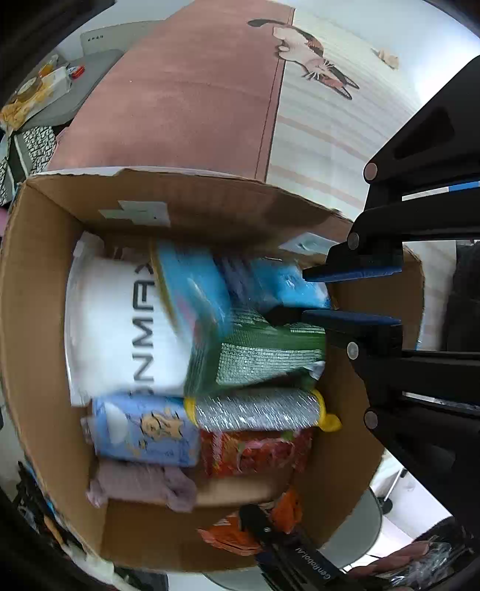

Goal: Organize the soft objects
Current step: 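Carry both items into the box and release them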

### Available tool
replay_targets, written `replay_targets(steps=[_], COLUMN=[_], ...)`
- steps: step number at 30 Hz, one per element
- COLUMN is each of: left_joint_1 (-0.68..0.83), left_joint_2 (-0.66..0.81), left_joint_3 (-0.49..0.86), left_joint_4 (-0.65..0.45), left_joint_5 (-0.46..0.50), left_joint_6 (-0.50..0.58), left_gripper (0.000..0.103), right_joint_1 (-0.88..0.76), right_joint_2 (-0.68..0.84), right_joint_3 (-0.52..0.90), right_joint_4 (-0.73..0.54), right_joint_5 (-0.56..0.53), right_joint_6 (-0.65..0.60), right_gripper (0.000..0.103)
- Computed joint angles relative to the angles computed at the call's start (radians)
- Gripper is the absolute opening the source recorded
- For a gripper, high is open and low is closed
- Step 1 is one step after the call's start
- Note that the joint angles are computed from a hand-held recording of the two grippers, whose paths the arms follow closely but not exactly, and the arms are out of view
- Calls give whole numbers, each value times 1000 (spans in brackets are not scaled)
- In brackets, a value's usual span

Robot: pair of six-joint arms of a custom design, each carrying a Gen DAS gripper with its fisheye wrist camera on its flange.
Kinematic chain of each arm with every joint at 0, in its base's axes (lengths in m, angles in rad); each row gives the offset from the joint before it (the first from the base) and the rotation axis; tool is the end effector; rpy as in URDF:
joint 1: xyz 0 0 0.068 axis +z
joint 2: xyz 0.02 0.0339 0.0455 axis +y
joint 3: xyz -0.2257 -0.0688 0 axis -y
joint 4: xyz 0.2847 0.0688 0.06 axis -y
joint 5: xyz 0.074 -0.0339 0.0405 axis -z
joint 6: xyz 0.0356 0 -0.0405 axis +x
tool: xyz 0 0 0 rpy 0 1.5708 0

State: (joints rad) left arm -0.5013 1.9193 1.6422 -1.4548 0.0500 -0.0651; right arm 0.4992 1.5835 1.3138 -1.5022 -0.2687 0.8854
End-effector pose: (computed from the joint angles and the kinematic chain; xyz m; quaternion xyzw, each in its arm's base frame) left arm 0.3234 -0.1793 0.1973 -0.2136 -0.9733 0.0014 0.0842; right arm 0.2515 0.1479 0.2150 -0.2024 -0.9651 -0.0391 0.1616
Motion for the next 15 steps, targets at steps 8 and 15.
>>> replay_targets(steps=[8,15], left_joint_1=[18,11], left_joint_2=[54,-36], left_joint_3=[59,66], left_joint_4=[-46,-46], left_joint_5=[29,24], left_joint_6=[-15,-43], left_gripper=[52,73], right_joint_1=[-56,-4], right_joint_2=[-23,-58], right_joint_3=[-28,32], right_joint_4=[13,-23], right_joint_5=[22,82], right_joint_6=[-21,16], right_gripper=[51,78])
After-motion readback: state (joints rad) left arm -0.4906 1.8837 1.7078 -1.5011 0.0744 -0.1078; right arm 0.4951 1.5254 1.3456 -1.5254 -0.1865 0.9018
